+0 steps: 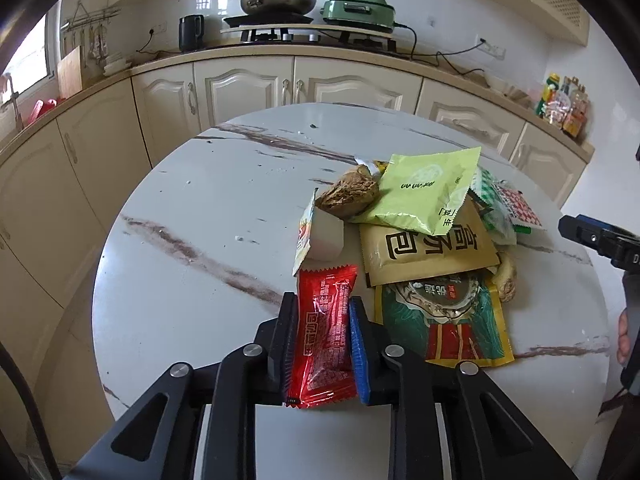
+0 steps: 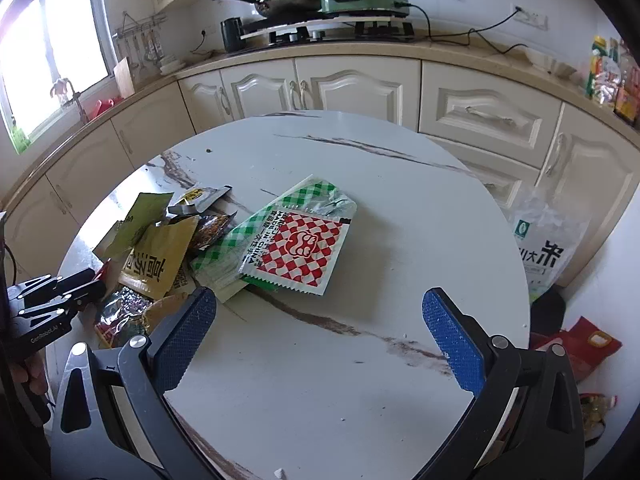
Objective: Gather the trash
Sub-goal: 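Grasp the red wrapper with the left tool while the right tool grasps the checkered packet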
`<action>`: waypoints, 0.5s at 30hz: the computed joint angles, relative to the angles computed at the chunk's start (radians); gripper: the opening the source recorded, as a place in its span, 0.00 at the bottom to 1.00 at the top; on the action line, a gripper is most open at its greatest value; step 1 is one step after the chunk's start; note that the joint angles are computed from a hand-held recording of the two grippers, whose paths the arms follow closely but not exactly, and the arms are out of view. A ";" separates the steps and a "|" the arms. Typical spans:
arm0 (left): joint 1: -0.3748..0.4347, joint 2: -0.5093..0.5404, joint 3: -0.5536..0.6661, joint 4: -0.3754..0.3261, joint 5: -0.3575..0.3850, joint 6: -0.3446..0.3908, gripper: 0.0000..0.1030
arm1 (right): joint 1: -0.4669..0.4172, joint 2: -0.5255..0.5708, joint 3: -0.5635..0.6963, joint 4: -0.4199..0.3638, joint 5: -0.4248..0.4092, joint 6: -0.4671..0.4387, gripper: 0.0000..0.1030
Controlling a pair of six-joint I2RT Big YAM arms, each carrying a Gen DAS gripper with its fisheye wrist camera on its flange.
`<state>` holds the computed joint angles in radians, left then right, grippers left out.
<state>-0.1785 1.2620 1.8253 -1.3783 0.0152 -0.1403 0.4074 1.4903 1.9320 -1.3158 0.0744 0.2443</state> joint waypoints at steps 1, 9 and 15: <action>0.011 -0.012 -0.014 0.012 0.019 -0.020 0.12 | -0.004 0.007 0.006 -0.004 0.000 -0.004 1.00; -0.003 -0.086 -0.031 0.012 -0.011 -0.100 0.03 | -0.005 0.112 0.104 -0.068 -0.053 0.007 1.00; -0.024 -0.113 -0.031 -0.017 -0.011 -0.100 0.03 | 0.011 0.173 0.152 -0.066 -0.017 0.002 0.99</action>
<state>-0.2027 1.1492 1.7944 -1.3950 0.0041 -0.2404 0.4179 1.6628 2.0841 -1.3817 0.0577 0.2467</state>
